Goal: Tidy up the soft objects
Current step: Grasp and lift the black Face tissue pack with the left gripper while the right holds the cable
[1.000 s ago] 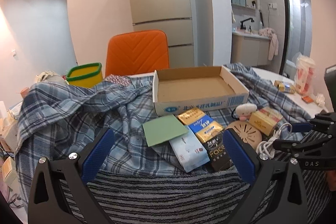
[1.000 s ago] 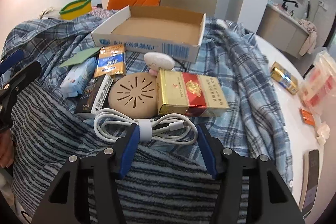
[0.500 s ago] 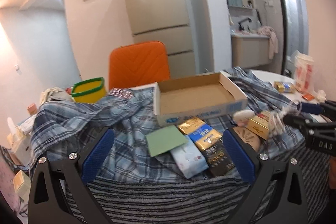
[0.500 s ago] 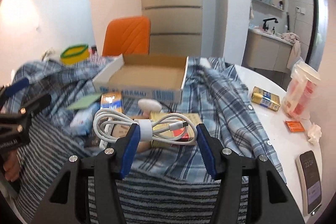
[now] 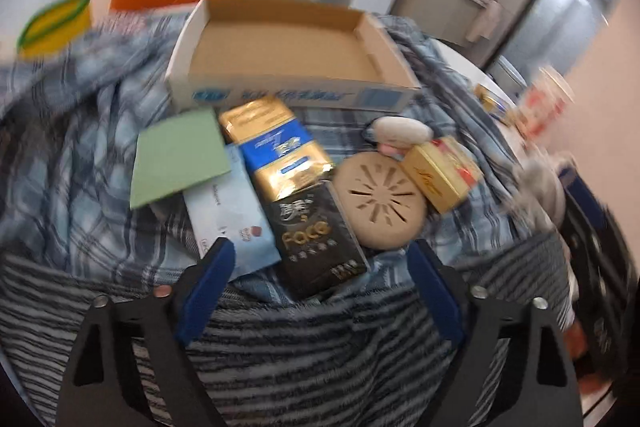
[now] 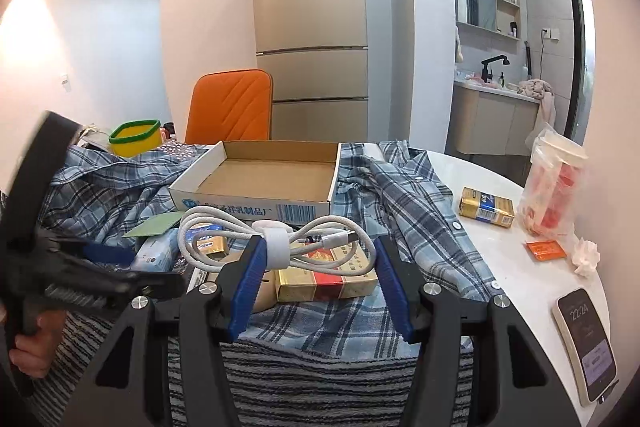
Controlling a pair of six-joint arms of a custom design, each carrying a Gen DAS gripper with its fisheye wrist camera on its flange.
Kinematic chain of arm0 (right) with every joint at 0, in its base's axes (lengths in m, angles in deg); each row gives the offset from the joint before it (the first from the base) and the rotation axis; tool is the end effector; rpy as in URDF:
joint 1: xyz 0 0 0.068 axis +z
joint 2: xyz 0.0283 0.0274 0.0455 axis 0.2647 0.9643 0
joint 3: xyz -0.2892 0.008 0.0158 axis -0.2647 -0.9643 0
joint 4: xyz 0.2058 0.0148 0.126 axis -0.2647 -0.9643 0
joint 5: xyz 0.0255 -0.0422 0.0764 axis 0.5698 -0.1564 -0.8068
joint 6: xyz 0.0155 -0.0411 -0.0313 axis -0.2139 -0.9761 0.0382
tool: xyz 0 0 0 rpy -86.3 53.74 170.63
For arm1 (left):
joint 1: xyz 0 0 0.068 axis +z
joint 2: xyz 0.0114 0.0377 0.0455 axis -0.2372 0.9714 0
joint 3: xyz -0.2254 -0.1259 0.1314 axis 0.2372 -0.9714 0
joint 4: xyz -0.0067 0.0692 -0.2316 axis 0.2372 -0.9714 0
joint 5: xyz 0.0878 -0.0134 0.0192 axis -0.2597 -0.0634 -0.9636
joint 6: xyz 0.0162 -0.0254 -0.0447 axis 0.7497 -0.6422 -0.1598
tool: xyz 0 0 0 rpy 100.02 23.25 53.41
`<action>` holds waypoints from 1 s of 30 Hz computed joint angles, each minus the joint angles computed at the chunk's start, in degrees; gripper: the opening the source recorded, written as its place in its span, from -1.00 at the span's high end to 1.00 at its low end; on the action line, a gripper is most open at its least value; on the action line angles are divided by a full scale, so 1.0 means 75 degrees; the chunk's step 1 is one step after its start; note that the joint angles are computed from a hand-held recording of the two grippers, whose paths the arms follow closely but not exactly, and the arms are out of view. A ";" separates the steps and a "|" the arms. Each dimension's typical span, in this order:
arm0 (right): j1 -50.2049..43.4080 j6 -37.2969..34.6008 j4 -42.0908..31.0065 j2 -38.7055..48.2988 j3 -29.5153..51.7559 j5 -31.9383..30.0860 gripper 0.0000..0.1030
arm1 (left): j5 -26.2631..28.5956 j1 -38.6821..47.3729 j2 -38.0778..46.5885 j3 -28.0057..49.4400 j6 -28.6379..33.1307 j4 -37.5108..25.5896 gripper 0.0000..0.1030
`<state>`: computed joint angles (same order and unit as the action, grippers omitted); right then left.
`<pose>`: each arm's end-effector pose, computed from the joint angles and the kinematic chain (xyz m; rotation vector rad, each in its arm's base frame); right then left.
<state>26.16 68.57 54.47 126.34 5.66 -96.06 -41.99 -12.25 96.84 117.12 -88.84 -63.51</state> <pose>0.2964 0.0627 0.0444 -0.3685 2.0631 0.2526 0.3263 0.0015 0.0380 -0.1850 2.5897 -0.3094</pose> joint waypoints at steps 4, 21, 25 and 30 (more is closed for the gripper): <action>-0.0068 0.0058 -0.0344 0.0017 0.0185 -0.0137 -0.12 | 0.0542 0.0279 0.0157 0.0384 -0.0208 -0.0421 -0.57; -0.0078 -0.0039 -0.0482 0.0065 0.0265 -0.0308 -0.12 | 0.1290 0.0308 0.0819 0.1708 -0.0565 -0.2503 -0.37; -0.0070 -0.0048 -0.0535 0.0062 0.0273 -0.0318 -0.12 | 0.1033 0.0184 0.0835 0.1645 -0.0559 -0.2290 -0.24; -0.0065 -0.0053 -0.0544 0.0064 0.0284 -0.0319 -0.12 | 0.0732 0.0098 0.0814 0.1327 -0.0629 -0.1616 0.08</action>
<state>25.67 68.18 50.39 126.82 7.79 -98.45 -36.50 -11.52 102.95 127.07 -93.56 -75.63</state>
